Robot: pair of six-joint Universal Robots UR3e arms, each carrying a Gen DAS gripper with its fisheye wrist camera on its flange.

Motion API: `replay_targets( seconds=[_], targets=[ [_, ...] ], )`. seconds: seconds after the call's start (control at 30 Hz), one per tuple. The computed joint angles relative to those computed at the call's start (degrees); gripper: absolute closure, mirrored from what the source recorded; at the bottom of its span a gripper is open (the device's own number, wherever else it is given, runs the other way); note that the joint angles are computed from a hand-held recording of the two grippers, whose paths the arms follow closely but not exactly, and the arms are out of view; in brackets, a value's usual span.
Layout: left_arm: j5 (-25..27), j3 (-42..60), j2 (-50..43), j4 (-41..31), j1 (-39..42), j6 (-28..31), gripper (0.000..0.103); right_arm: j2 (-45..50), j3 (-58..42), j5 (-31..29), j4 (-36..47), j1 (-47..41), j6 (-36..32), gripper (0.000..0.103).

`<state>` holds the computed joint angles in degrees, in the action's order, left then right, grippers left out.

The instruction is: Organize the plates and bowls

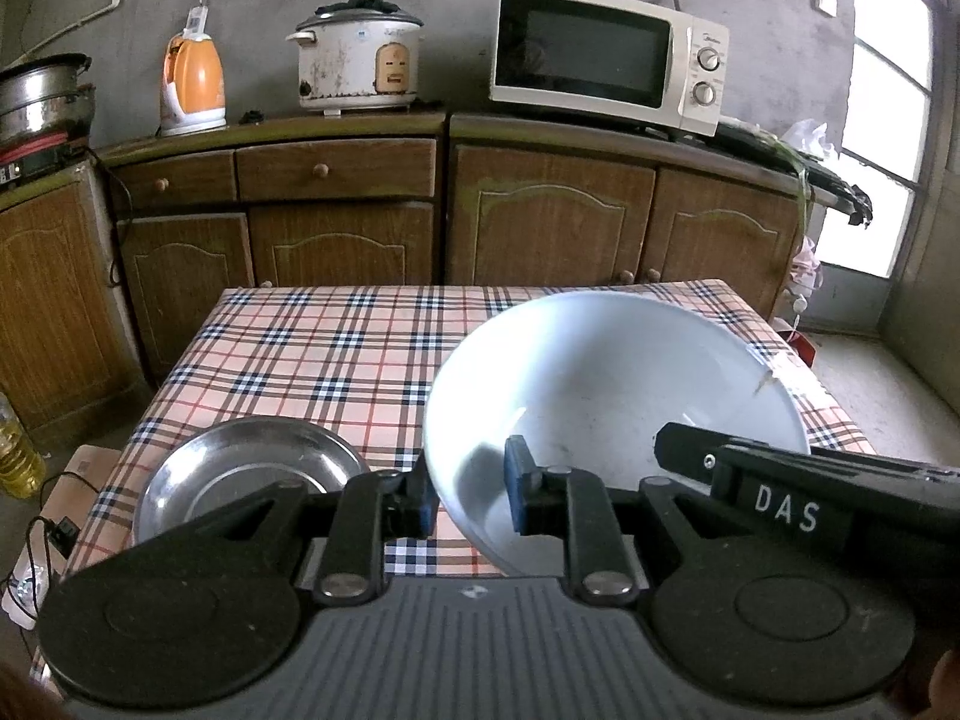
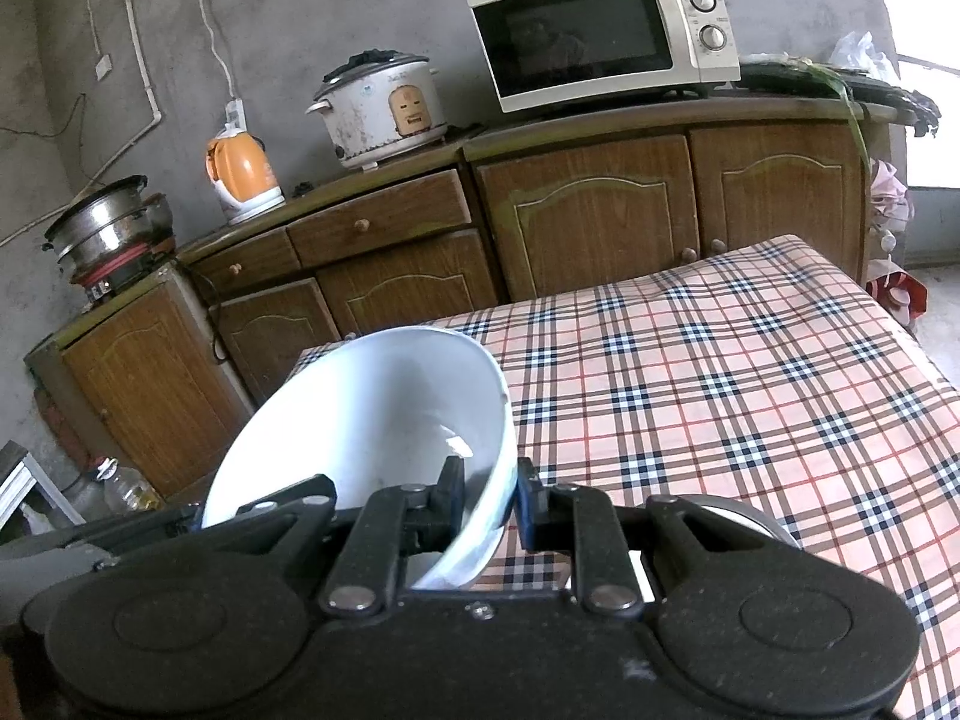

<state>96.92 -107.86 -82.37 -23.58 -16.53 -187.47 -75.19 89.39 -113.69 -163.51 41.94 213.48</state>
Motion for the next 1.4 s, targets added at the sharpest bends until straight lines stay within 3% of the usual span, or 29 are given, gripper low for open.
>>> replay_targets(
  seconds=[1.4],
  targets=[
    [0.5, -2.5, 1.0, 0.6, -3.4, -0.6, 0.081, -5.5, 8.4, -2.9, -1.3, 1.7, 2.7, 0.080]
  ],
)
